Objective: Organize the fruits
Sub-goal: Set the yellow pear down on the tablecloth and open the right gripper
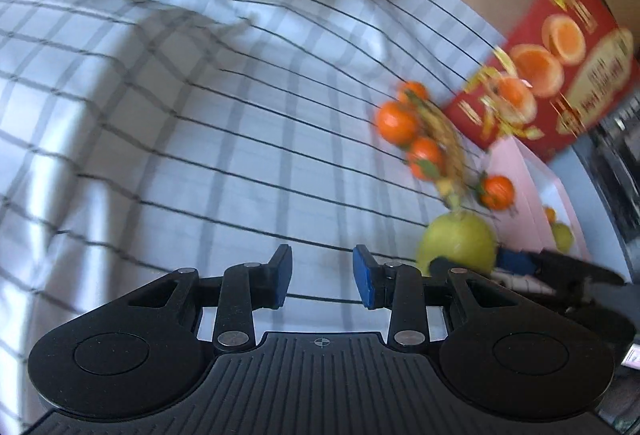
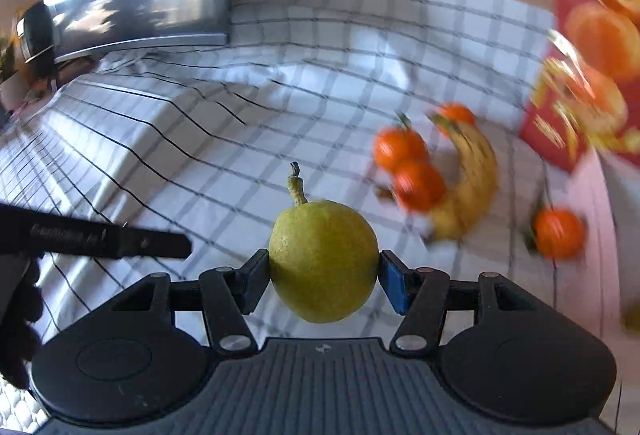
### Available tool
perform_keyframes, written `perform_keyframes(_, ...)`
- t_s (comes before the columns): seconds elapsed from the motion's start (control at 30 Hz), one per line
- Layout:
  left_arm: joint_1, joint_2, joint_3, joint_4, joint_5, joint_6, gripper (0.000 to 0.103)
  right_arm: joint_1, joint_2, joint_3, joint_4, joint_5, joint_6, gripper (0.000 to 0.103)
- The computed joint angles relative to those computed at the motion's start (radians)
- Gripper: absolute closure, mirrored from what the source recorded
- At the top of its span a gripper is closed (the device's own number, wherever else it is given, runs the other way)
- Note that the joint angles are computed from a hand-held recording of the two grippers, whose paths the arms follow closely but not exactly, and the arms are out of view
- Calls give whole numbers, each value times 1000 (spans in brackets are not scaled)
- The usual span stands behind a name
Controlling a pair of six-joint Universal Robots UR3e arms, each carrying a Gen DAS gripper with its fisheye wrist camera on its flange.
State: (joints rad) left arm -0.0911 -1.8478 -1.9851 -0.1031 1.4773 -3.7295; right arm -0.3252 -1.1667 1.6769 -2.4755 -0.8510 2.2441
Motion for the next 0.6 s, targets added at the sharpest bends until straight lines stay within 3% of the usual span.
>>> perform_keyframes(0.3,-74,-130,150,66,-175,168,66,-146,-103,200,-22,32,-40,44)
perform_keyframes(0.6,-109,-149,213,10,-197,268,64,-176,-150,235,16,10,-87,44)
